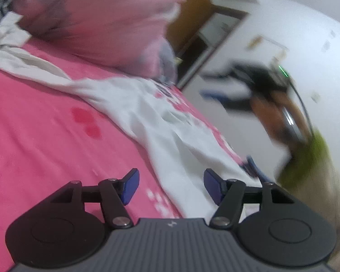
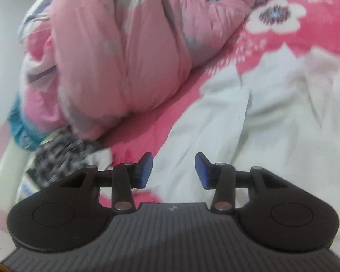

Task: Fold clothes

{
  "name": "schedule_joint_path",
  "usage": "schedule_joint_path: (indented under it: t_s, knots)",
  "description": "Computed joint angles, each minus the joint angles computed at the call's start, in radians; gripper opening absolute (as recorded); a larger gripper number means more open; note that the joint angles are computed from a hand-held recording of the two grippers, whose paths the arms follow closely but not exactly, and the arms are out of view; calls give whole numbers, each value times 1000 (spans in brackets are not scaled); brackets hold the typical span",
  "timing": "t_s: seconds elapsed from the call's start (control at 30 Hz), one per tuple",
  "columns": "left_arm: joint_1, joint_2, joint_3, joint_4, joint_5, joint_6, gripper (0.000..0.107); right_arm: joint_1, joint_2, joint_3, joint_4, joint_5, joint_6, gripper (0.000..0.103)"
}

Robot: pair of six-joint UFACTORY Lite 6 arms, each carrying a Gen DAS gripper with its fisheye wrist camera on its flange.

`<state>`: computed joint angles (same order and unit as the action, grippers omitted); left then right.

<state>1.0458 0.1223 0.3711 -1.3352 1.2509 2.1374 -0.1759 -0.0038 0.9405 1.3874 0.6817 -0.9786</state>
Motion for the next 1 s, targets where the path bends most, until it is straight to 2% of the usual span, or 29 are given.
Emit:
schedule_joint_path:
  t_s: [0.03, 0.13, 0.27, 0.33, 0.4, 0.43, 0.5, 0.57, 0.63, 0.8, 1.0]
  knots:
    - [-55, 11, 42, -59, -32, -69, 72, -21, -45, -75, 31, 31, -44, 41]
    - [-197, 74, 193, -191, -136, -276, 75, -87, -125, -281, 155, 97, -215, 41]
    - [-353, 270, 469, -281, -232, -550, 82, -202, -177, -520, 275, 208, -435, 41]
    - [-426, 365, 604, -330, -314, -659, 82, -268, -170, -595, 322, 274, -536, 42]
    - [-493, 421, 687, -400, -426, -687, 81, -327, -150, -650, 368, 340, -639, 42]
    - [-531, 440, 720, -441, -500, -681, 77, -348, -140, -663, 382, 362, -683, 42]
    - [-586, 458, 747, -524, -614, -617, 60, -373, -132, -673, 412, 361, -756, 42]
    - [-635, 474, 765, -628, -714, -520, 23, -377, -132, -673, 461, 325, -830, 42]
    - [-683, 496, 789, -767, -811, -387, 5, -375, -113, -662, 521, 289, -911, 42]
    - [-705, 480, 788, -963, -871, -187, 3, -397, 57, -598, 612, 253, -1026, 41]
    - [-667, 519, 875, -918, -913, -232, 3, -425, 159, -563, 610, 260, -1062, 35]
